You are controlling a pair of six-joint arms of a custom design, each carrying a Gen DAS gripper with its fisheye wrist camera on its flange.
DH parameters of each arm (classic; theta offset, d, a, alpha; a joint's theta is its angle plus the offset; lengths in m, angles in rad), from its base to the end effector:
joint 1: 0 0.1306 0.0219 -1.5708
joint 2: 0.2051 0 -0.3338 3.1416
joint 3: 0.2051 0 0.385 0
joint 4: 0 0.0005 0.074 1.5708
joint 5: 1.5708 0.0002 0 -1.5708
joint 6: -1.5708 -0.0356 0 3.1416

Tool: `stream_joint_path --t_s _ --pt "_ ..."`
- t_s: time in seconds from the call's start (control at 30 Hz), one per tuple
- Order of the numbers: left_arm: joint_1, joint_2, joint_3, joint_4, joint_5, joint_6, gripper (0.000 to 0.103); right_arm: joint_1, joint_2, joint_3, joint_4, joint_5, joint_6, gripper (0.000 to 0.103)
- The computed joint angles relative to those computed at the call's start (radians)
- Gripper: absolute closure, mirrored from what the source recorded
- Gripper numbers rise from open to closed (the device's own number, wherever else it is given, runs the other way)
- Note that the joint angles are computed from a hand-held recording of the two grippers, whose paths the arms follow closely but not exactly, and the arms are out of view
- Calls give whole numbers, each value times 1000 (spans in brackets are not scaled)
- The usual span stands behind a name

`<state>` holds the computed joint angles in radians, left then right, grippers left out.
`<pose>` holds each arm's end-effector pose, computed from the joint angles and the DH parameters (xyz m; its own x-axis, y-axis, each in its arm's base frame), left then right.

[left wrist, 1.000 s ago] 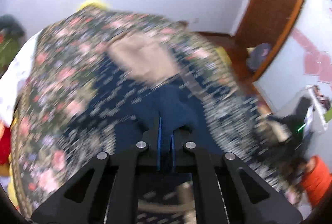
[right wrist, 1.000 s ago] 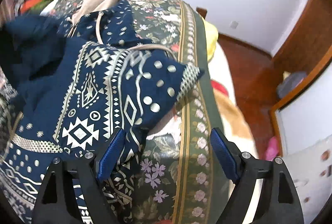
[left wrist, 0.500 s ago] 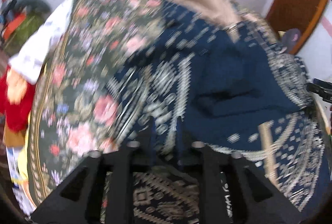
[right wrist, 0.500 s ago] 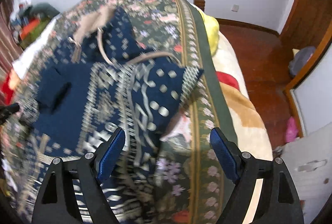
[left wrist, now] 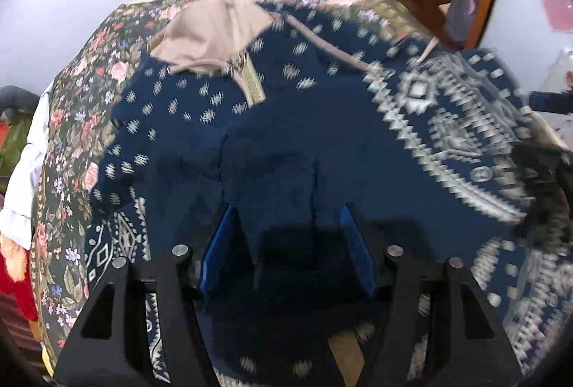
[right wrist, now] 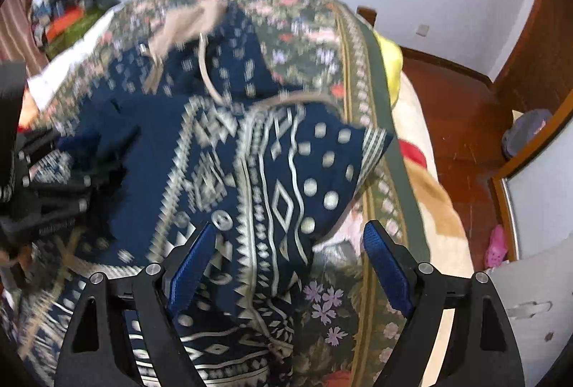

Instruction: Fold large clothes

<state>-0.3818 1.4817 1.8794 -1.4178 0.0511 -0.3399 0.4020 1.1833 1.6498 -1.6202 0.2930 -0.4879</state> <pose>0.4377 -0.1783 0.5178 -0.6132 0.6050 -0.5079 0.6379 0.7585 0.1334 0.3252 0.1266 0.5331 -0.8683 0.1185 -0.4816 0.1587 0.9864 -0.0434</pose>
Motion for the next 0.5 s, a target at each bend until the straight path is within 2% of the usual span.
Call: stream_joint_path --t_s 0.07,0.1,0.13,0.17,0.27,0.37,0.5 --pt "4 -14 -27 38 -2 5 58 -2 -7 -32 9 -4 1 20" --pt "3 -15 -25 42 -23 8 86 -1 -20 -50 26 1 1 17" --pt "2 -7 -11 28 -42 17 94 0 -28 -60 37 9 1 14" --pt "12 0 4 15 -35 30 94 -3 -27 -59 37 8 4 14" --pt "69 24 88 -42 68 68 94 -17 -25 -53 36 -15 10 14" --pt "147 65 227 -121 193 99 94 -32 -23 -39 37 -29 9 14" --pt "263 178 495 -270 343 120 94 -35 -16 -6 47 -21 -1 14"
